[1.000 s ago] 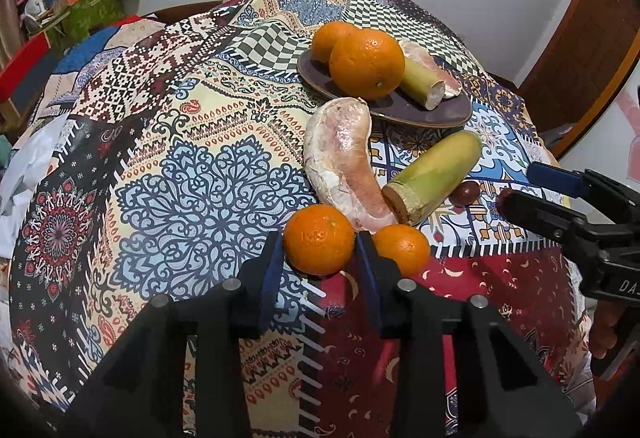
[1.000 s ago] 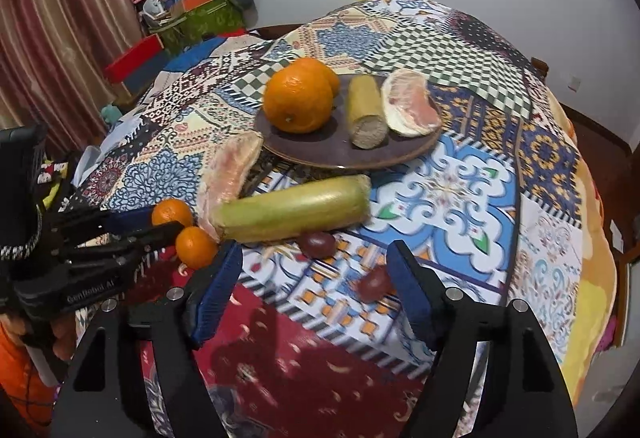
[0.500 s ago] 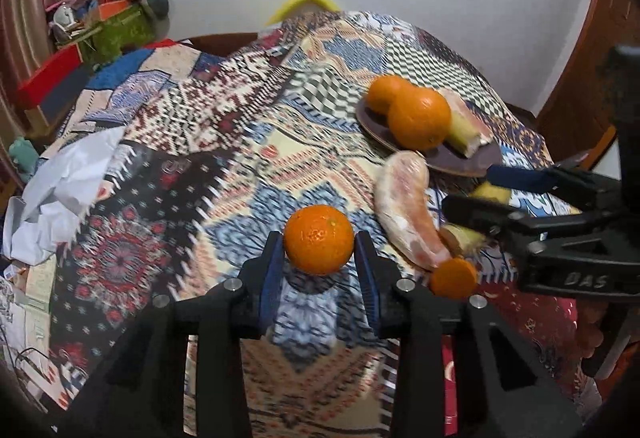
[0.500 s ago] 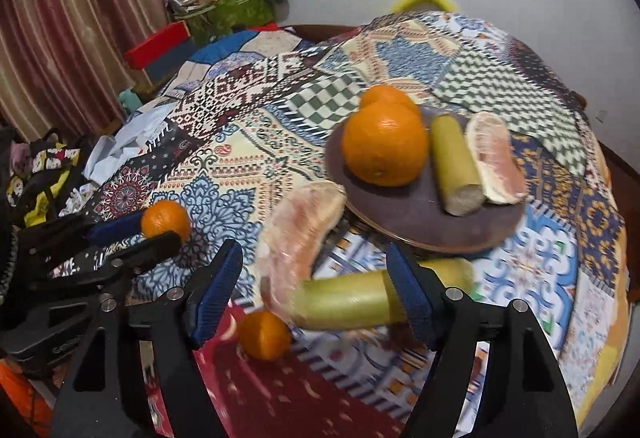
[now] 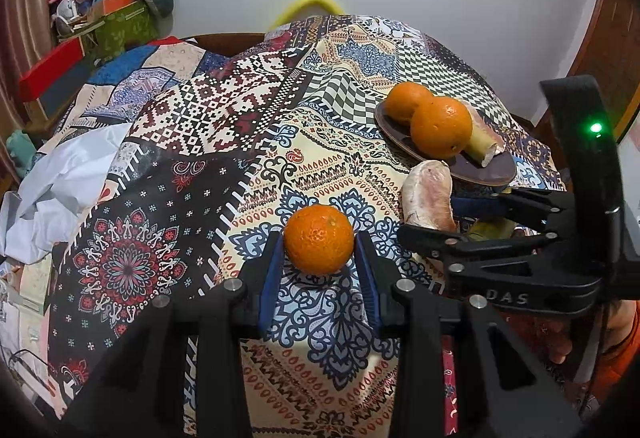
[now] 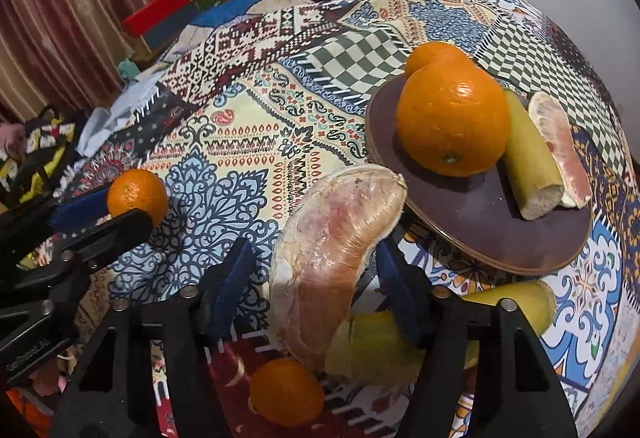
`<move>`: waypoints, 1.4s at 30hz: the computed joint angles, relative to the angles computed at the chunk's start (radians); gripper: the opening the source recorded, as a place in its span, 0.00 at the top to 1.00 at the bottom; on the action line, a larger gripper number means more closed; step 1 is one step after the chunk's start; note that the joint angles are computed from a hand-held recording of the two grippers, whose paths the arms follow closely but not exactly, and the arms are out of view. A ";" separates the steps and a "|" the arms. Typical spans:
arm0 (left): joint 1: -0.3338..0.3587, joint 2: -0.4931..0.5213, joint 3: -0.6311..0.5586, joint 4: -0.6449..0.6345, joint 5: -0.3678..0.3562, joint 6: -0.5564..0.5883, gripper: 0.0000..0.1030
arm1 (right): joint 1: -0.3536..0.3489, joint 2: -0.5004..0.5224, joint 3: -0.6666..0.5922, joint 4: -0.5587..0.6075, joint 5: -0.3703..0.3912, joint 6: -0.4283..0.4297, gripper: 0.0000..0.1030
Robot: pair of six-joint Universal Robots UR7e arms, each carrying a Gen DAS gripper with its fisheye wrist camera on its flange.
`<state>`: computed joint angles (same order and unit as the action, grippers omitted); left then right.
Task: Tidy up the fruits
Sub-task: 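Carry both fruits to the dark plate and set tangerine down with left tool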
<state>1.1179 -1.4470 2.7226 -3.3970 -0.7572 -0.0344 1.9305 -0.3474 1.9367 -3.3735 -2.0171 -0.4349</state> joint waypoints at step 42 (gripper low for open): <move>-0.254 -0.003 -0.009 0.081 0.072 -0.120 0.65 | -0.030 -0.267 0.252 -0.344 0.132 -0.054 0.59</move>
<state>0.8643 -1.4502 2.7132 -3.3160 -0.6855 -0.1544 1.9001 -0.6144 2.1885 -3.7174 -1.8849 -0.4893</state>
